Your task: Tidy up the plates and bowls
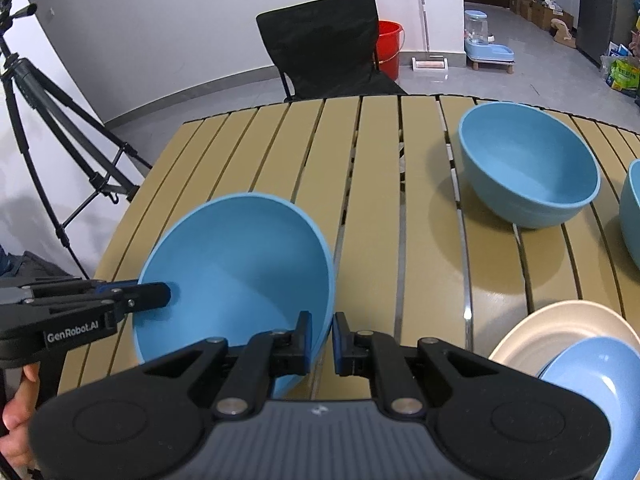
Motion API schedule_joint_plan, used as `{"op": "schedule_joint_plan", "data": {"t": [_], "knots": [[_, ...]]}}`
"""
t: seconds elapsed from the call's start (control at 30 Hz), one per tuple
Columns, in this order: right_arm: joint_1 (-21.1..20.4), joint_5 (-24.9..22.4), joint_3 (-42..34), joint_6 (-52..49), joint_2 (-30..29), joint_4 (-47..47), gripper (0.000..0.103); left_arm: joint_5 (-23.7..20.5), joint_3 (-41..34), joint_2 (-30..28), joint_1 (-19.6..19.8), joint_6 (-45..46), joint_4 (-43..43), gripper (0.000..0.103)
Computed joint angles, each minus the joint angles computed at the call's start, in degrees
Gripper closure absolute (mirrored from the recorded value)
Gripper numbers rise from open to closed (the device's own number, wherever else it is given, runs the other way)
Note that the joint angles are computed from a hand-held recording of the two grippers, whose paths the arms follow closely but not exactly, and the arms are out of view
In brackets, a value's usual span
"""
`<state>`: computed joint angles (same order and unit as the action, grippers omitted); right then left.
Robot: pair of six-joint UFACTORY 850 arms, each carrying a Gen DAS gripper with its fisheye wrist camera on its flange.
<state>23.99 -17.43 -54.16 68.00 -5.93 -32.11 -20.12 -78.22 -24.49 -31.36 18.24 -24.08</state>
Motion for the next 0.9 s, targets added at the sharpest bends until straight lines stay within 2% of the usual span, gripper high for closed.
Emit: {"op": "schedule_joint_plan", "data": {"t": [0.17,0.27,0.43,0.63,0.9], "knots": [[2.17,-1.16,-0.07,3.34,0.03,-2.87,0.093,0.16,1.47,1.36,0.73,0.86,-0.85,0.094],[2.86,-1.5,-0.16,3.24,-0.09,-2.12,0.093,0.71,2.13,2.28,0.56,-0.85,1.11,0.094],[3.47,-2.04,-0.14,3.93,-0.14,-1.97,0.093,1.54,3.54,3.07,0.78,1.89,-1.06,0.094],[4.19,-2.65,-0.18,6.24,-0.34,-3.75,0.093,0.82,3.91,3.03,0.47,-1.64,3.43,0.094],[4.61,-2.84,-0.38,3.76,-0.9,-0.96,0.093,0.02,4.39,3.31,-0.05,-6.95,9.32,0.094]]}}
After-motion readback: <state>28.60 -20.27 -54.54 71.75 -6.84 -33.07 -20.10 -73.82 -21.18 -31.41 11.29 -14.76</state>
